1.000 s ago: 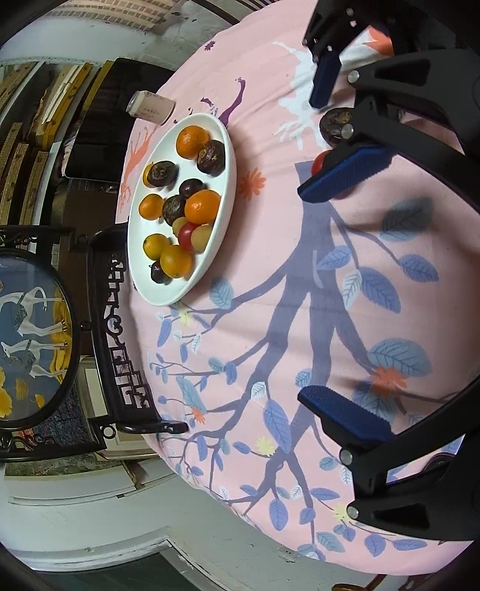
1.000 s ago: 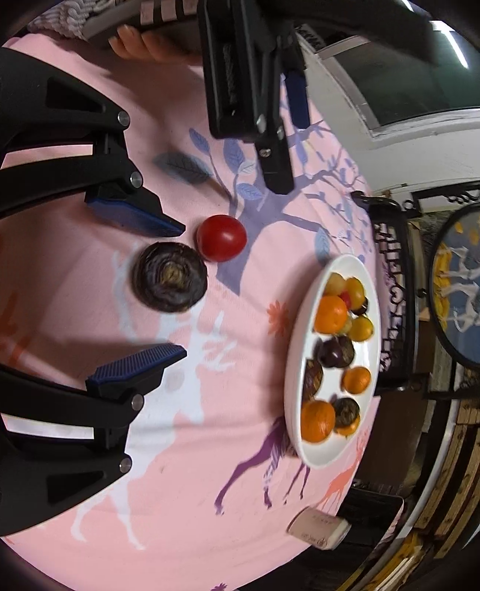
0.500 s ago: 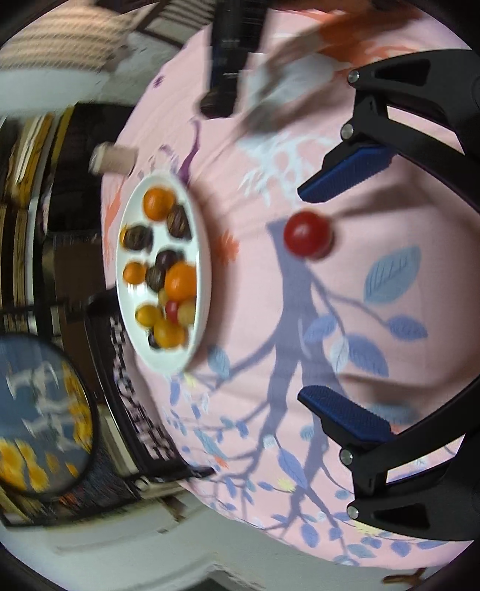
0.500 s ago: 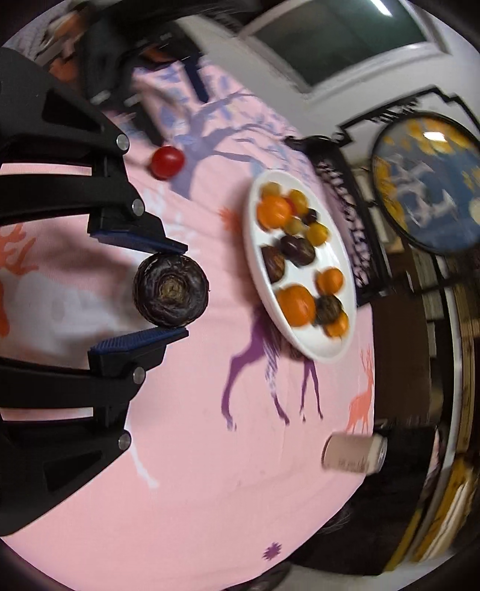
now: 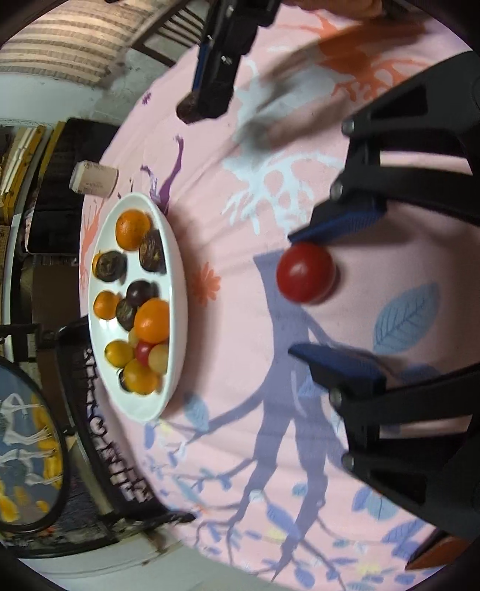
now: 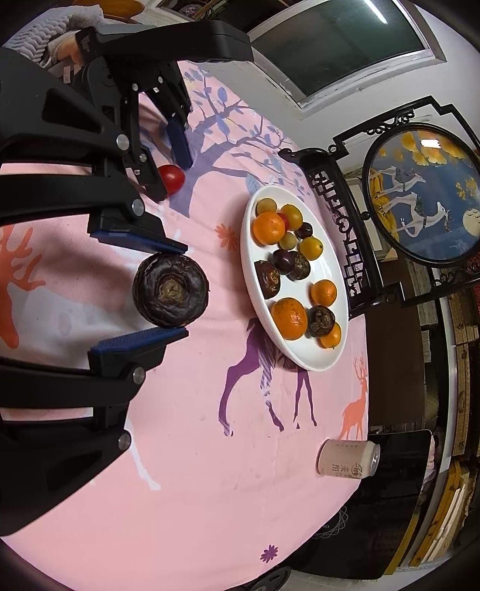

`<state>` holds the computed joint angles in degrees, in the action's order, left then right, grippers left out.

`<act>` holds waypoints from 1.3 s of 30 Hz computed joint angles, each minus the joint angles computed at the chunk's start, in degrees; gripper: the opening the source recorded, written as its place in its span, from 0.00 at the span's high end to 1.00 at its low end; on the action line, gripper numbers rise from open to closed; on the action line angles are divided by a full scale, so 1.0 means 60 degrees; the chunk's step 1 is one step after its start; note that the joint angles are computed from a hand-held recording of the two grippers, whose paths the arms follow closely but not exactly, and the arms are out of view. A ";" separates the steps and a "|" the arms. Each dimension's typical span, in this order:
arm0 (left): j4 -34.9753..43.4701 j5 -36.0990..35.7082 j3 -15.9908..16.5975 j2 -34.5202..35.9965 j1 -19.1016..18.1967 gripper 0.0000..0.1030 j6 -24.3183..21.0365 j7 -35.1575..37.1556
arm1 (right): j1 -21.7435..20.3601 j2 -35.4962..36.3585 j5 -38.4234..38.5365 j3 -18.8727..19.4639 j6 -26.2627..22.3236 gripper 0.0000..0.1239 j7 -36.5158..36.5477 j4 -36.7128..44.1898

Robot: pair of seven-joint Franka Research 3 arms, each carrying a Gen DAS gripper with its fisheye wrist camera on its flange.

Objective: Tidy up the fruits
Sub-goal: 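Grasp a dark brown fruit with the right tool while the left grasps a red plum, then carry both fruits over the white plate and open both tools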

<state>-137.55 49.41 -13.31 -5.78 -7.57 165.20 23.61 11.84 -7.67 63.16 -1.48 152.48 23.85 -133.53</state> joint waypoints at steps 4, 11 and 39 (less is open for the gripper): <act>-0.0042 0.0126 -0.0049 -0.0005 -0.0005 0.69 0.0200 0.0042 | -0.0014 0.0017 -0.0077 -0.0001 -0.0053 0.68 0.0053 0.0002; -0.0271 0.0967 -0.0131 -0.0560 0.0357 0.69 -0.0042 -0.1310 | -0.0103 0.0074 0.0207 -0.0083 -0.0082 0.68 0.0082 0.0121; 0.4035 0.0900 0.0997 0.2310 0.0161 0.61 -0.1055 -0.1080 | -0.0163 0.3272 -0.0979 0.0955 -0.0134 0.68 0.1989 0.4223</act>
